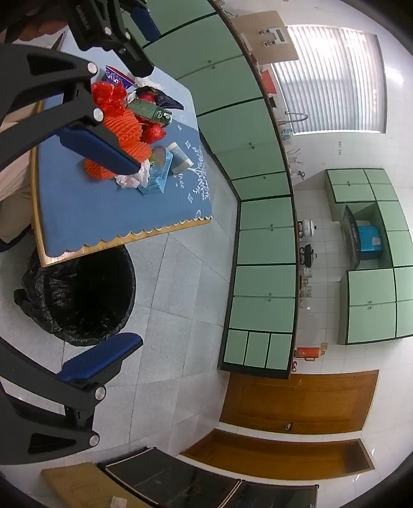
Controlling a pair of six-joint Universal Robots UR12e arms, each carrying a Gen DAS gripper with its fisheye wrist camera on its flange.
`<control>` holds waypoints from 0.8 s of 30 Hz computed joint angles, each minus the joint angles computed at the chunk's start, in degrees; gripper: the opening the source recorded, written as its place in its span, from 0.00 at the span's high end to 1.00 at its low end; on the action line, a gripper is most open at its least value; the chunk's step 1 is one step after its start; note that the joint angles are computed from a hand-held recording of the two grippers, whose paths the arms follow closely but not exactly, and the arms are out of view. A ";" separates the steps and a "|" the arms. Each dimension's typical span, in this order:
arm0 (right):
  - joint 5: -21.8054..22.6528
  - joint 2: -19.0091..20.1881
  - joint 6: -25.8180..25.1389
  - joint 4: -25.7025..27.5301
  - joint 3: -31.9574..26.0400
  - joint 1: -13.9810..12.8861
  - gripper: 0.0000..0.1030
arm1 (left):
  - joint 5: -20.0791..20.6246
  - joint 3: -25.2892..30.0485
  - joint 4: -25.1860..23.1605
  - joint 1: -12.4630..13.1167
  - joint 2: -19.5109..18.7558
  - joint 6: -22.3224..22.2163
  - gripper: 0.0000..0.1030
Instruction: Collect trash
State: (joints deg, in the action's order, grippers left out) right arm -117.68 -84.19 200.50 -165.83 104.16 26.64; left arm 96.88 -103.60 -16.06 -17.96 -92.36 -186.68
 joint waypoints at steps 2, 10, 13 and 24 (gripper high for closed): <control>0.03 0.00 0.00 -0.04 0.01 -0.01 0.06 | -0.57 -0.49 1.96 0.06 -0.01 0.67 0.05; 0.13 0.09 -0.32 -0.52 -0.02 -0.01 0.06 | -1.62 -0.82 2.06 0.73 0.29 0.19 0.05; 0.23 0.31 -0.39 -0.17 -0.32 0.01 0.06 | -1.89 -0.96 2.09 0.97 0.39 0.25 0.05; 0.18 0.23 -0.19 -1.13 0.08 -0.03 0.06 | -1.15 -0.41 1.25 0.64 0.49 -0.02 0.05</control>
State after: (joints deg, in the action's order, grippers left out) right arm -117.50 -83.97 200.31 -166.95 104.24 26.62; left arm 95.73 -104.01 -14.81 -17.32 -91.87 -186.70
